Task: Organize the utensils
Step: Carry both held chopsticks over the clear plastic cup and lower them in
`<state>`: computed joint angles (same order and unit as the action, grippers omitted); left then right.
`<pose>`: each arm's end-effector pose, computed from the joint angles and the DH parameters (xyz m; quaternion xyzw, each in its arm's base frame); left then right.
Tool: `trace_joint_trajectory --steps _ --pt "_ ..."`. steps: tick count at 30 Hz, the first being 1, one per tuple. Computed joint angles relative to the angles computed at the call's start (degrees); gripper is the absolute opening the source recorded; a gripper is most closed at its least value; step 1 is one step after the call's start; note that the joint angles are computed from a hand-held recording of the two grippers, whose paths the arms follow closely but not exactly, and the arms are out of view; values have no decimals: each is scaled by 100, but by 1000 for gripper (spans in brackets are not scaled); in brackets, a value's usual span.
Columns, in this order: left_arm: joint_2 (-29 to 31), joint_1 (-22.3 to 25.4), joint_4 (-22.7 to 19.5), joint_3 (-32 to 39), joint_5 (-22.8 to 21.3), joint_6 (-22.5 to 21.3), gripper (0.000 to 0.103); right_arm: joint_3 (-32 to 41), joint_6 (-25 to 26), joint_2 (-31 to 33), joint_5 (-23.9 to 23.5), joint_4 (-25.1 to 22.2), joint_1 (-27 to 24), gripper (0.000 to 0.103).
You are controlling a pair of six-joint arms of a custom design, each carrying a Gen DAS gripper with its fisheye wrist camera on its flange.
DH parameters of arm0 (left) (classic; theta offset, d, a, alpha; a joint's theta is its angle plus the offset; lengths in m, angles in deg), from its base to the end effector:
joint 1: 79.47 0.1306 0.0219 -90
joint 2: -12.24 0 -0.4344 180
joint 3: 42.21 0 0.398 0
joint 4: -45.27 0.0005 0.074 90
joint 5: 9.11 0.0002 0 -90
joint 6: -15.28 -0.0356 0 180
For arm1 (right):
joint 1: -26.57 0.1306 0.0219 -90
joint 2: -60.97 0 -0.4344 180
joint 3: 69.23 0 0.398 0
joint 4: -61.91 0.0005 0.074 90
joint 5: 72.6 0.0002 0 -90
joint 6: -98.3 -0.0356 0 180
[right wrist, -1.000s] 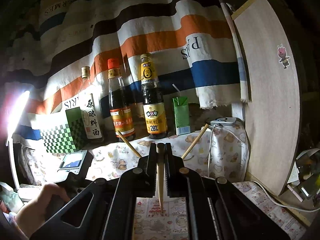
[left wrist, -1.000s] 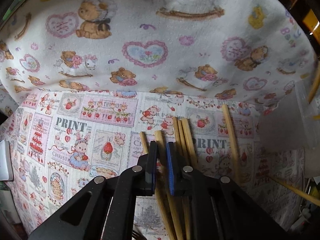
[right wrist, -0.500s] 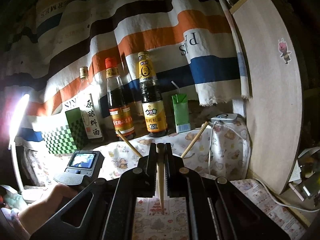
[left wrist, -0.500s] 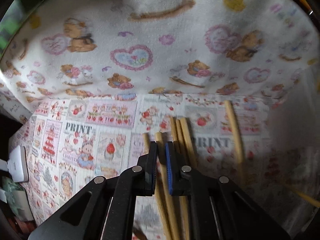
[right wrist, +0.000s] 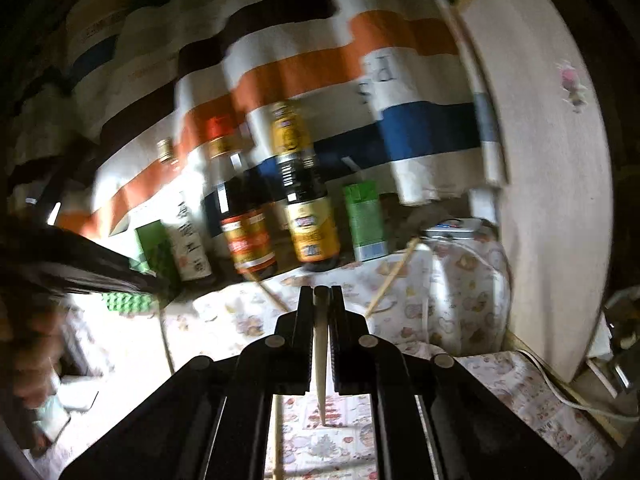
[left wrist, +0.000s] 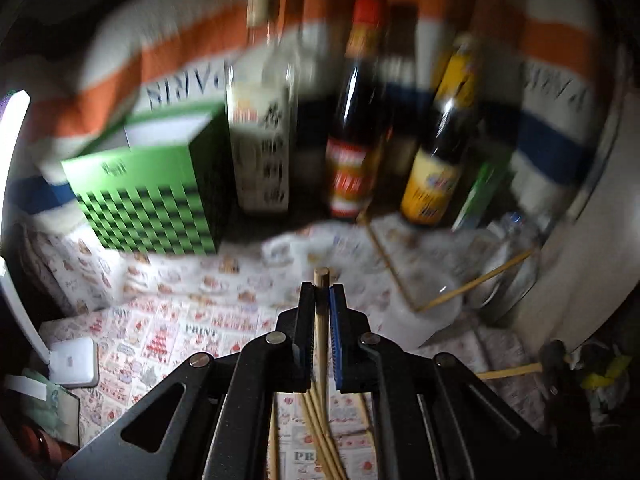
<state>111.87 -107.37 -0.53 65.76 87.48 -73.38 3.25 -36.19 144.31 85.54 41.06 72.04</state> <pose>0.5061 -0.2731 0.5499 0.2304 0.8655 -0.1614 0.4146 0.3300 0.2877 0.4410 0.2666 0.7258 -0.0609 0.6312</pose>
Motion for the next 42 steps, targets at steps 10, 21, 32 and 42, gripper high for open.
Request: trace_joint_trajectory --steps 10,21,32,42 --pt "-825 -11 1242 -888 500 363 6 -351 -714 -442 -352 115 -256 8" --pt "-952 -10 2286 -1071 1027 1399 6 -738 -602 -764 -707 794 -414 8" --pt "-602 230 3154 -991 1105 2743 6 -424 -1156 -603 -698 -111 -451 7" --pt "49 529 3379 -825 1575 3524 6 239 395 -867 -449 345 -579 8"
